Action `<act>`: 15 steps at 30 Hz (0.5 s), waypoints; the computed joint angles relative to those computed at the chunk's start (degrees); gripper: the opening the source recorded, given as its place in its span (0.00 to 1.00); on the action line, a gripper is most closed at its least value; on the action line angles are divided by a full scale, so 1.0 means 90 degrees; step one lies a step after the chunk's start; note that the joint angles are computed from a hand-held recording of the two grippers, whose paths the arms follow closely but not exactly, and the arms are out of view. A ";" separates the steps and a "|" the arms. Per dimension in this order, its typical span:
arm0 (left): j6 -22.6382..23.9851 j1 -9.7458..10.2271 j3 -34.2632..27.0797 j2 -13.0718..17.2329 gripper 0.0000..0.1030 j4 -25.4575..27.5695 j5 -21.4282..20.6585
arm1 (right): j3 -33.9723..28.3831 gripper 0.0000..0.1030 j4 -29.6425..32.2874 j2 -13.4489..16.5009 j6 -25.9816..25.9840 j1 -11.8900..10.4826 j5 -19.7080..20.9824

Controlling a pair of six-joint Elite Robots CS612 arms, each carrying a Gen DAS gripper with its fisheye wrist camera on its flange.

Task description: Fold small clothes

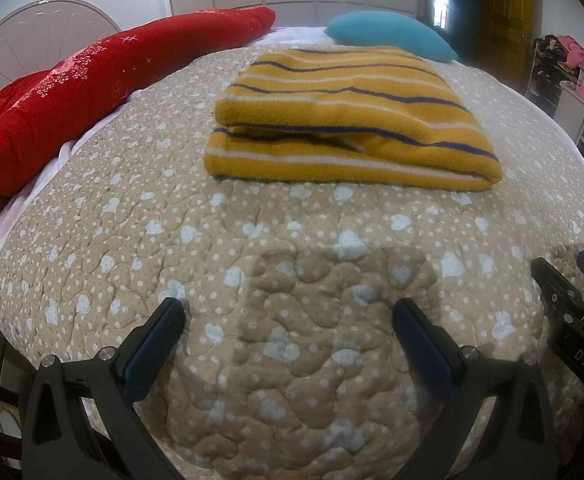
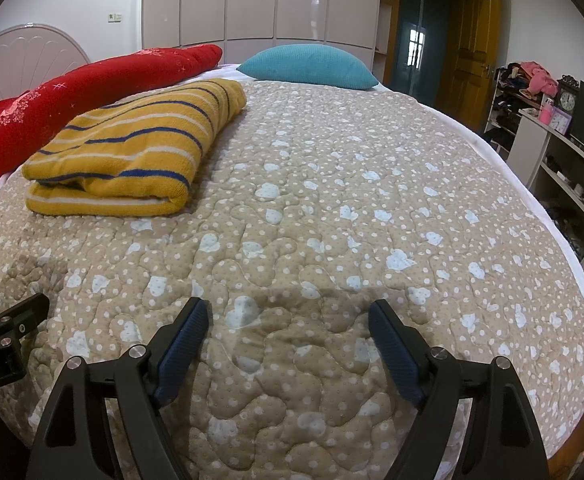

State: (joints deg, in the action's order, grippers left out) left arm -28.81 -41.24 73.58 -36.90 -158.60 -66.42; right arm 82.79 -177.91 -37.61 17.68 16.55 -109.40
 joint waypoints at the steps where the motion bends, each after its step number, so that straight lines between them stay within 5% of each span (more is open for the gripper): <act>1: 0.0011 0.0009 -0.0011 0.0007 1.00 -0.0014 -0.0003 | 0.0001 0.84 -0.0003 0.0000 -0.0005 -0.0004 0.0001; 15: -0.0016 -0.0011 0.0024 0.0011 1.00 -0.0123 0.0081 | -0.0013 0.85 0.0038 0.0007 0.0019 0.0026 -0.0103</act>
State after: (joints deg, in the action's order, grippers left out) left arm -28.96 -41.33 73.80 -36.80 -159.71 -65.69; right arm 82.67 -177.57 -37.55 17.85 16.79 -110.33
